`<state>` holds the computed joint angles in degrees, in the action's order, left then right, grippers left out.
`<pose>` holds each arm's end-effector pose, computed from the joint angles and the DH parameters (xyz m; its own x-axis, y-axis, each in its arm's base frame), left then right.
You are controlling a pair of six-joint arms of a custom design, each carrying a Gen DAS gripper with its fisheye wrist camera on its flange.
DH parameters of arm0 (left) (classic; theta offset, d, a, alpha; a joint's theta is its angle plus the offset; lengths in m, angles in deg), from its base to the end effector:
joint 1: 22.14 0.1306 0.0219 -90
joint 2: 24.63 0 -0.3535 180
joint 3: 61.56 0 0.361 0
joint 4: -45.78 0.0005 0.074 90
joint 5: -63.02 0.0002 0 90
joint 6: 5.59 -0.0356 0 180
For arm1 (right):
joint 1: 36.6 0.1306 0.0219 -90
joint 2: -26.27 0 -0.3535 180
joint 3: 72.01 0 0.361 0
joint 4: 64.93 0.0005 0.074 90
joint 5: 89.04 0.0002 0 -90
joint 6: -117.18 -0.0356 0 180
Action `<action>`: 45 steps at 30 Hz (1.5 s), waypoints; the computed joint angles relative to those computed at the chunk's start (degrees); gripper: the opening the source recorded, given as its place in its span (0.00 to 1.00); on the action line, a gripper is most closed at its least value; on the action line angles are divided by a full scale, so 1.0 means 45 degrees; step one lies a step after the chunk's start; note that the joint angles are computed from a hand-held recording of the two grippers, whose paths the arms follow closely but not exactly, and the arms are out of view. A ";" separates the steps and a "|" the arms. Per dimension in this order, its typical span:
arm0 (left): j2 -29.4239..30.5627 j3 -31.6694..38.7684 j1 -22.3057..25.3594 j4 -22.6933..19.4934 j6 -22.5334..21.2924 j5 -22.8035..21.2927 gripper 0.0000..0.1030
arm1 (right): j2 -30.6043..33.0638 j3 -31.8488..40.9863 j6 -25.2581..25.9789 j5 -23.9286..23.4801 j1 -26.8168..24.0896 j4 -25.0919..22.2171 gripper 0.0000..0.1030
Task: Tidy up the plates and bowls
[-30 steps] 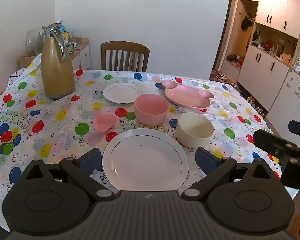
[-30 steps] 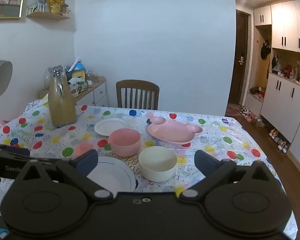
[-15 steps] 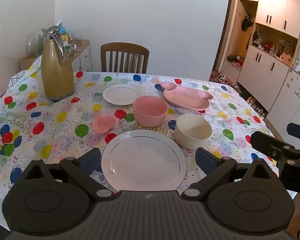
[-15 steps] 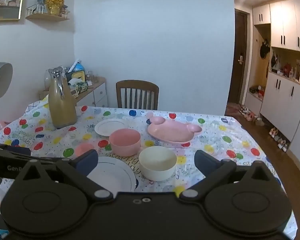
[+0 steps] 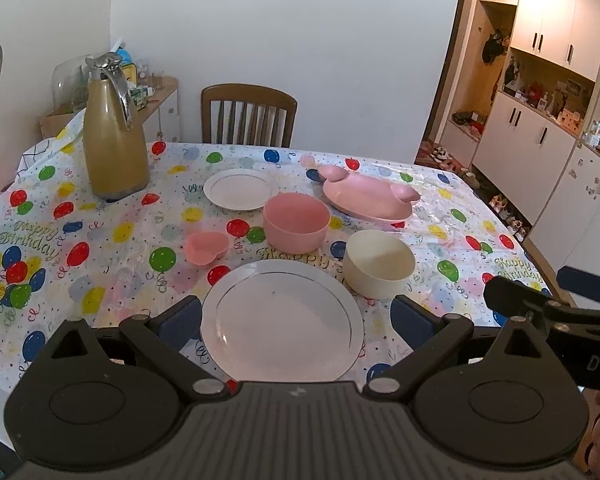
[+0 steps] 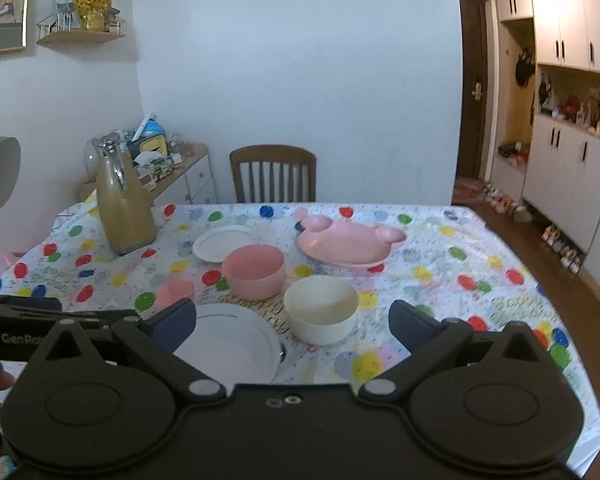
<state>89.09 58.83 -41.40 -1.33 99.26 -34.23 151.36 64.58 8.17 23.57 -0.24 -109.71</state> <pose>0.5731 -0.1960 0.4251 -0.6525 -0.0413 -0.7566 0.0717 0.9907 -0.1159 0.5464 0.3847 0.4330 -0.5118 -0.0034 -0.8591 -0.1288 0.9890 0.0729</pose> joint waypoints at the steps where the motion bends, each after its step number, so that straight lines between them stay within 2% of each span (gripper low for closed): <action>1: -0.0019 -0.0021 -0.0002 -0.0021 0.0028 -0.0046 0.98 | -0.0054 -0.0086 -0.0115 -0.0222 -0.0025 0.0033 1.00; 20: -0.0273 -0.0366 -0.0011 0.0189 0.0159 0.0107 0.98 | 0.0041 0.0182 -0.0308 -0.0227 0.0004 -0.0464 1.00; 45: -0.0116 -0.0145 0.0122 0.0206 0.0200 0.0302 0.98 | 0.0312 0.0623 -0.0102 -0.0424 -0.0049 -0.0533 1.00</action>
<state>88.57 58.18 -40.85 -0.40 100.16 -32.87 152.76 67.38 7.71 21.67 -0.47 -112.11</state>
